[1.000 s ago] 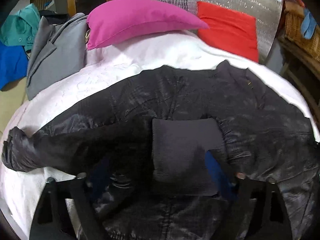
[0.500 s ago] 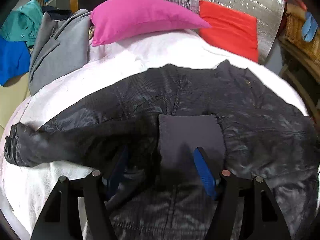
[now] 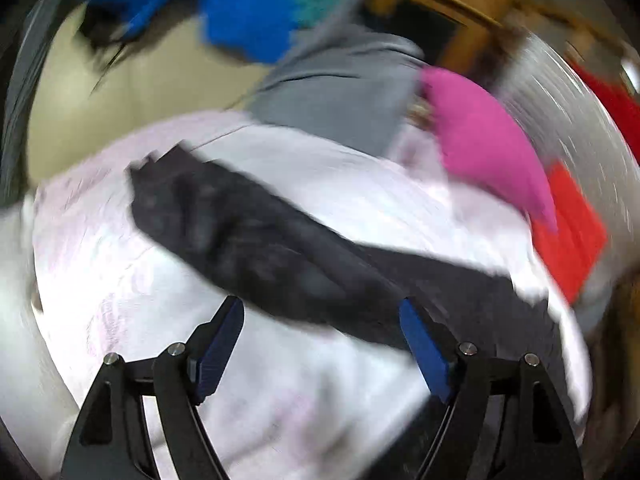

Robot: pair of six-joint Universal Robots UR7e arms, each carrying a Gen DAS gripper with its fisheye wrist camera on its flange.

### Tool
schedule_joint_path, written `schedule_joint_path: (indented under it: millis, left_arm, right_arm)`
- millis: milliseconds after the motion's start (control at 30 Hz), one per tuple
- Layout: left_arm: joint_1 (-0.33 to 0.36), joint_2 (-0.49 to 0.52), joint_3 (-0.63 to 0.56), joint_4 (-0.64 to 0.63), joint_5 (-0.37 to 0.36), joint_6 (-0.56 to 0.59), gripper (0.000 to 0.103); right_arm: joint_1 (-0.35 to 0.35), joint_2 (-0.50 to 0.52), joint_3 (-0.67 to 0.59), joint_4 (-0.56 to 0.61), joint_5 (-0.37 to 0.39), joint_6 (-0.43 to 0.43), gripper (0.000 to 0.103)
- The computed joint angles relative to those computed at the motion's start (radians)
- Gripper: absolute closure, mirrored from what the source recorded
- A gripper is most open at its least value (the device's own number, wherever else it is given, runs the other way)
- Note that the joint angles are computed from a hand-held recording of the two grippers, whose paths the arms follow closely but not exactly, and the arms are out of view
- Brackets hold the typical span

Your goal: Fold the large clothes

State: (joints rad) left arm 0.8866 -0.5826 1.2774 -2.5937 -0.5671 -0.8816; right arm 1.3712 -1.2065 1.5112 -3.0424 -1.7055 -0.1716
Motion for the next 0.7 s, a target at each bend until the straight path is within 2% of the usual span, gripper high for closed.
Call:
schedule_joint_path:
  millis: [67,100,167,200,267,333,567,700]
  left_arm:
    - [0.036,-0.037,0.038,-0.062,-0.056,-0.056,0.022]
    - [0.060,-0.053,0.056,-0.102,-0.117,-0.104,0.022]
    - [0.096,-0.062,0.083,-0.221,-0.224,-0.128,0.022]
    - [0.115,-0.063,0.084,-0.238,-0.274,-0.145,0.022]
    - [0.139,-0.053,0.054,-0.192,-0.323,-0.181,0.022]
    - [0.160,-0.037,0.029,-0.201,-0.376,-0.191,0.022]
    - [0.189,-0.032,-0.009,-0.222,-0.465,-0.262,0.015]
    - [0.205,-0.025,-0.084,-0.037,-0.500,-0.303,0.015]
  right_arm:
    - [0.004,-0.010,0.023,0.009,0.007,-0.007,0.016]
    - [0.006,-0.010,0.029,0.009,0.001,-0.014,0.016]
    - [0.005,-0.011,0.035,0.018,-0.001,-0.019,0.016]
    - [0.004,-0.011,0.033,0.027,0.003,-0.017,0.016]
    - [0.000,-0.005,0.028,0.028,0.011,-0.008,0.016]
    - [-0.003,0.000,0.024,0.032,0.017,0.001,0.016]
    - [0.004,0.031,-0.008,0.072,-0.005,-0.018,0.016]
    - [0.005,0.048,-0.026,0.098,-0.008,-0.021,0.016]
